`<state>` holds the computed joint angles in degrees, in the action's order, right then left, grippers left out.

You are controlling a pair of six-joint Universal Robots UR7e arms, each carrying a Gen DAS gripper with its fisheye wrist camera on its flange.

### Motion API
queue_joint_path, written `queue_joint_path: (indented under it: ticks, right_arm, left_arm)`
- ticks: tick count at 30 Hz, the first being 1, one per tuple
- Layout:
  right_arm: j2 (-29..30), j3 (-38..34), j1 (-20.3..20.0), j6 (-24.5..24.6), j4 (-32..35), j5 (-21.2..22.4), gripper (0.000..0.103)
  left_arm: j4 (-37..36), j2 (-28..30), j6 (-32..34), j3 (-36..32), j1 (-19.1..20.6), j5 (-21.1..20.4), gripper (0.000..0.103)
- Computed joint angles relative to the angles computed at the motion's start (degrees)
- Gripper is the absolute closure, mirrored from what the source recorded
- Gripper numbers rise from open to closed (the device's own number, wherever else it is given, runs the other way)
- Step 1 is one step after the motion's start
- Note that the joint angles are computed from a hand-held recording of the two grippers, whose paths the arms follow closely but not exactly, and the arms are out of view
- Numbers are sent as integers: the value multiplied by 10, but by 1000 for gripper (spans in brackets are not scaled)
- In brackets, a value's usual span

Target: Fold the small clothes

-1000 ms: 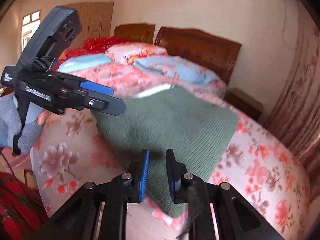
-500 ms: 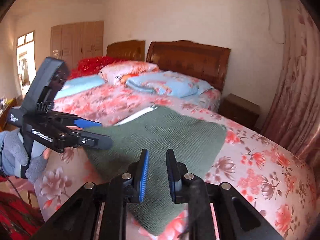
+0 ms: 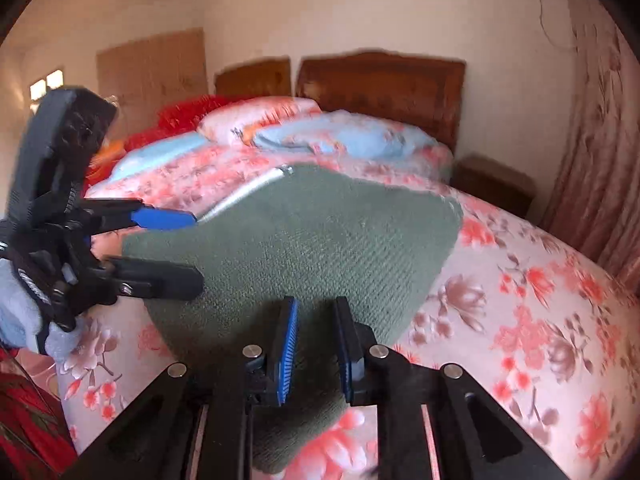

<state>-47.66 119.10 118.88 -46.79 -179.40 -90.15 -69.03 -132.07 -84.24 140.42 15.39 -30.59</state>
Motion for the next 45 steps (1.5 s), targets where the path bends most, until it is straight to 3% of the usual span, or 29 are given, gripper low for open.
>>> queue_joint_path:
  ticks: [2, 5, 8, 10, 13, 16, 19, 24, 26, 30, 33, 39, 41, 43, 45]
  right_arm:
    - [-12, -9, -2, 21, 29, 3, 85]
    - [-2, -21, 4, 9, -12, 2, 85]
    - [27, -51, 8, 8, -25, -6, 85]
    - [56, -85, 7, -8, 18, -32, 83]
    - [50, -105, 7, 20, 54, -22, 84]
    - [53, -113, 12, 21, 14, -26, 83]
    - [70, -146, 9, 47, 17, -24, 82]
    - [128, -236, -2, 54, 122, -88, 82]
    - [128, -238, -9, 75, 109, -74, 82]
    - [117, -222, -7, 92, 57, -54, 82]
    - [117, -224, 4, 76, 84, -83, 82]
    - [46, -101, 13, 43, 16, -35, 82]
    - [33, -64, 19, 12, 10, -50, 82]
    - [27, -22, 27, -29, -53, -79, 82]
    - [8, 3, 28, -12, -66, -77, 82]
  left_arm:
    - [24, 7, -19, -13, -10, -12, 0]
    - [37, -18, -43, -14, -43, 1, 0]
    - [-7, 18, -6, -13, -7, 1, 0]
    - [-17, 63, 0, -18, 32, -6, 0]
    - [8, 71, -14, -24, 27, -10, 0]
    - [-1, 64, -11, -23, 34, -14, 0]
    - [4, 65, -21, -25, 34, -15, 0]
    - [10, 68, -31, -30, 36, -28, 0]
    - [-5, 56, -24, -27, 39, -38, 0]
    - [-33, 31, -12, -17, 45, -43, 0]
    - [-5, 44, -31, -23, 37, -42, 0]
    - [10, 46, -44, -22, 30, -51, 0]
    - [12, 48, -48, -22, 28, -53, 0]
    - [24, 59, -60, -25, 23, -54, 0]
    - [40, 66, -77, -29, 18, -56, 0]
